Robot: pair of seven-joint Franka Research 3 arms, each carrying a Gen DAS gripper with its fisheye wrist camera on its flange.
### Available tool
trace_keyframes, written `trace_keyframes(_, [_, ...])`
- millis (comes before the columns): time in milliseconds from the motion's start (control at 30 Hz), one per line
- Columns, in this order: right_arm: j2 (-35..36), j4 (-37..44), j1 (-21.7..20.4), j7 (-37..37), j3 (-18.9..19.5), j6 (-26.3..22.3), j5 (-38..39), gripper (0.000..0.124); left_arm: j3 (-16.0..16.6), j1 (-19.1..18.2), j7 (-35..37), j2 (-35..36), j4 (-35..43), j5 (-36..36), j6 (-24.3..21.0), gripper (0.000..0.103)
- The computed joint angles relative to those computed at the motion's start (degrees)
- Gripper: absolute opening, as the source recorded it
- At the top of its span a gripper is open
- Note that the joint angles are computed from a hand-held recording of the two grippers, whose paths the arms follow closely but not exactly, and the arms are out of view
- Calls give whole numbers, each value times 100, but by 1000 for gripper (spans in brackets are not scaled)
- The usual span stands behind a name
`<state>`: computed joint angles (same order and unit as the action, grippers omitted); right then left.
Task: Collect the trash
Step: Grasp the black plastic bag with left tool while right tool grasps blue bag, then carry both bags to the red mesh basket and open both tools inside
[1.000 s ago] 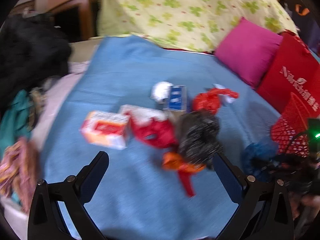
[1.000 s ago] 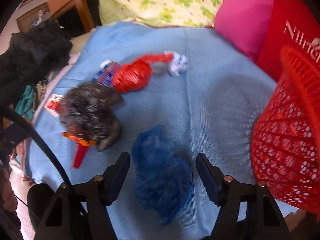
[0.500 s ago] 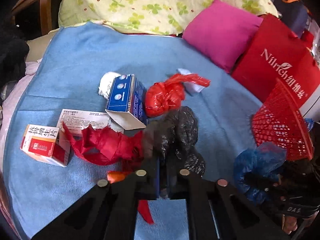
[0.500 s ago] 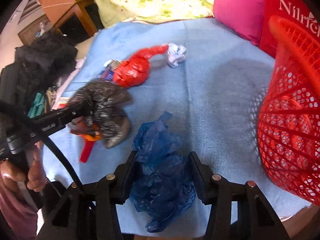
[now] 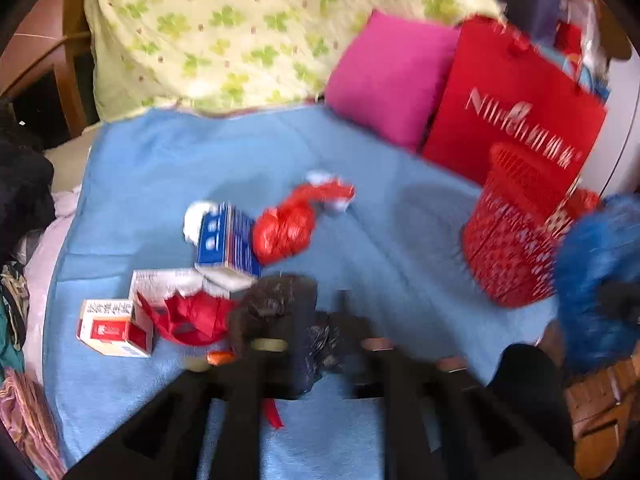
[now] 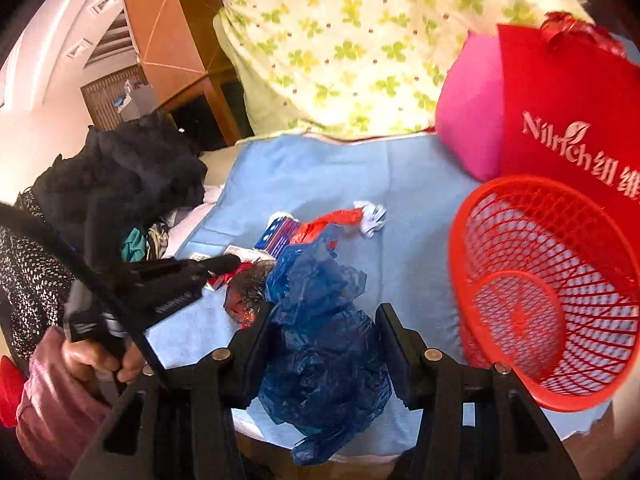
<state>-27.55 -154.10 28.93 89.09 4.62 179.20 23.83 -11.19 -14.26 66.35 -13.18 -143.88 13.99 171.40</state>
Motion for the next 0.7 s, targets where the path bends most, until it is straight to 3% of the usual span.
trace_keyframes(33, [-66, -50, -87, 27, 74, -27, -37, 53, -383, 427, -535, 137, 140, 551, -193, 84])
trace_keyframes(100, [-230, -151, -163, 80, 133, -95, -67, 53, -682, 833, -1274, 406, 341, 1396, -318, 89])
trace_keyframes(200, [-352, -248, -220, 133, 132, -145, -102, 53, -395, 533, -1046, 831, 581, 1089, -551, 89])
trace_keyframes(233, [-381, -281, -222, 126, 91, -157, -107, 53, -328, 470, -1028, 941, 627, 1012, -562, 76])
trace_keyframes(267, [-411, -302, -211, 118, 46, -166, -101, 53, -283, 424, -1025, 1001, 639, 1001, -557, 46])
trace_keyframes(333, [-342, -281, -236, 107, -1, -123, -104, 53, -171, 256, -583, 1122, 683, 537, -547, 21])
trace_keyframes(467, [-432, -383, -214, 82, -136, -46, -38, 53, -211, 263, -1017, 1033, 741, 1290, -539, 4])
trace_keyframes(700, [-654, -538, -223, 17, -364, 96, 54, 53, -212, 200, -1006, 781, 826, 1268, -386, 2])
